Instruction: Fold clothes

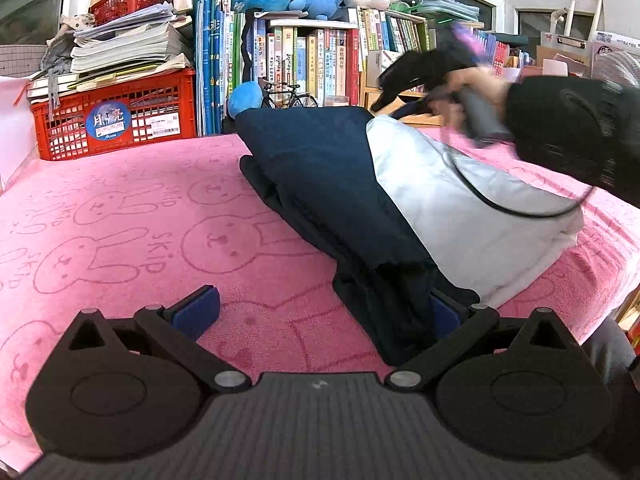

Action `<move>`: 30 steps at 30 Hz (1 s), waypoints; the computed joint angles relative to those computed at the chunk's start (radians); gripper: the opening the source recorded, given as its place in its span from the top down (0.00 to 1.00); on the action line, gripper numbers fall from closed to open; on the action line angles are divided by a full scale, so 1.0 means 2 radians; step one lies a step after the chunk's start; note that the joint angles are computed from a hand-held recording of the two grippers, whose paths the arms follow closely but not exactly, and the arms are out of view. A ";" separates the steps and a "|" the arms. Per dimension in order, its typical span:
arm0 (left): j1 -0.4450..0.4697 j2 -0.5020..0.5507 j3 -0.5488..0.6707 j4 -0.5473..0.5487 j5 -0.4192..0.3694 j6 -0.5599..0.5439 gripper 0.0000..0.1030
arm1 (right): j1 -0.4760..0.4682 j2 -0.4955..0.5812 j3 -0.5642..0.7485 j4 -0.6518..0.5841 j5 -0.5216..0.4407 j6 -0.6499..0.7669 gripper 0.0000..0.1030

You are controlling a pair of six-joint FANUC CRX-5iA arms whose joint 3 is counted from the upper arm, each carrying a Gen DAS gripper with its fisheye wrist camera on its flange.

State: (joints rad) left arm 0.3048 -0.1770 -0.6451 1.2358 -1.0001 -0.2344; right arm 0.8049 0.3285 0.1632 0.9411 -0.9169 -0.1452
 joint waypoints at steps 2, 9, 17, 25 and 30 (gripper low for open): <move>0.001 0.000 -0.001 0.002 -0.001 -0.002 0.00 | 0.027 -0.053 -0.073 0.040 0.015 -0.010 0.49; 0.002 -0.001 0.005 -0.013 0.002 0.012 0.00 | 0.193 -0.139 -0.235 0.116 -0.056 -0.028 0.49; 0.004 -0.001 0.015 -0.037 0.000 0.031 0.00 | 0.271 -0.155 -0.289 0.137 -0.143 -0.162 0.38; 0.004 0.001 0.025 -0.055 0.000 0.047 0.00 | 0.289 -0.042 -0.202 0.144 -0.262 -0.032 0.24; 0.005 0.002 0.028 -0.061 -0.002 0.049 0.00 | 0.301 -0.104 -0.247 0.093 -0.273 -0.159 0.11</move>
State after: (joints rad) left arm 0.3146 -0.1734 -0.5893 1.1145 -1.0050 -0.1357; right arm 1.4063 0.1204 -0.3315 1.1280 -1.4624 -0.4634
